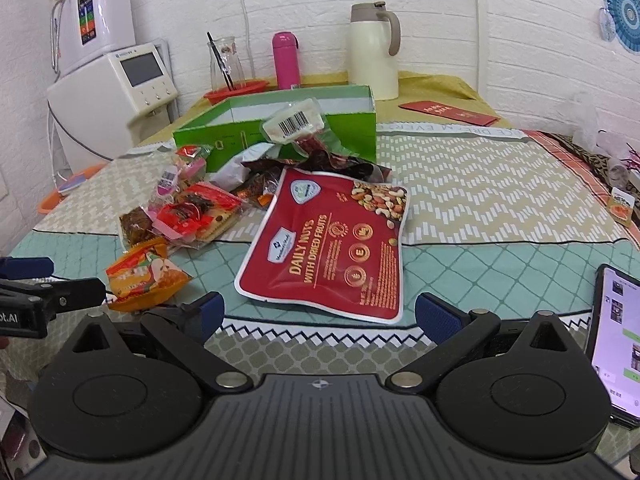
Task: Organize snacks
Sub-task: 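Grasp the yellow-orange chip bag with the right gripper, then carry the chip bag into the green box and open the right gripper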
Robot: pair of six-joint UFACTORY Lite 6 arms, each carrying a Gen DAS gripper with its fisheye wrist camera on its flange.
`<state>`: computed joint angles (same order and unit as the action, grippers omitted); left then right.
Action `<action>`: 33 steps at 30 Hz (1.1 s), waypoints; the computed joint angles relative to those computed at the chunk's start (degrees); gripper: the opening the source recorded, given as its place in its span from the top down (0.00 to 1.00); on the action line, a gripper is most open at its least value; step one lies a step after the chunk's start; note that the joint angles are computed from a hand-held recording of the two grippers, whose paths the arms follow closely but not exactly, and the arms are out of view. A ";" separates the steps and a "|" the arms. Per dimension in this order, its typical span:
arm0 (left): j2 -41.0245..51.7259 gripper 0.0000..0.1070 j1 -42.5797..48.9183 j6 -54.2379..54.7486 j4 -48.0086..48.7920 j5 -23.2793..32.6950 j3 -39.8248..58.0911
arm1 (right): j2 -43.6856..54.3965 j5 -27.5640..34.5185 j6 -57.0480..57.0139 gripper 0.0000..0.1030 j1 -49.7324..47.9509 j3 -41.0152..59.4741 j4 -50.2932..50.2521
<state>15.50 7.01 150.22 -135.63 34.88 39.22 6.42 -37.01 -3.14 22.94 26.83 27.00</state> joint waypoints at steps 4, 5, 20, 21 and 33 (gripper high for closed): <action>6.78 0.04 7.72 -23.99 22.37 6.56 8.99 | 1.41 -7.21 9.17 0.00 -4.15 -0.79 -15.63; 8.90 0.04 8.86 -29.98 27.81 8.78 11.63 | 2.34 -8.19 9.76 0.00 -4.31 -0.21 -17.66; 23.71 0.15 7.33 -51.39 48.65 10.56 32.46 | 16.47 4.28 8.01 0.00 0.63 17.91 -35.34; 24.63 0.21 7.35 -52.77 50.85 10.94 34.28 | 17.11 4.46 8.14 0.00 0.67 18.76 -35.75; 20.85 0.73 3.85 -42.21 46.63 6.69 29.75 | 18.30 4.86 11.98 0.19 0.75 21.14 -38.71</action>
<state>36.35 10.86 108.01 -89.00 41.57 68.97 24.72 -32.15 8.85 23.69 47.97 -11.71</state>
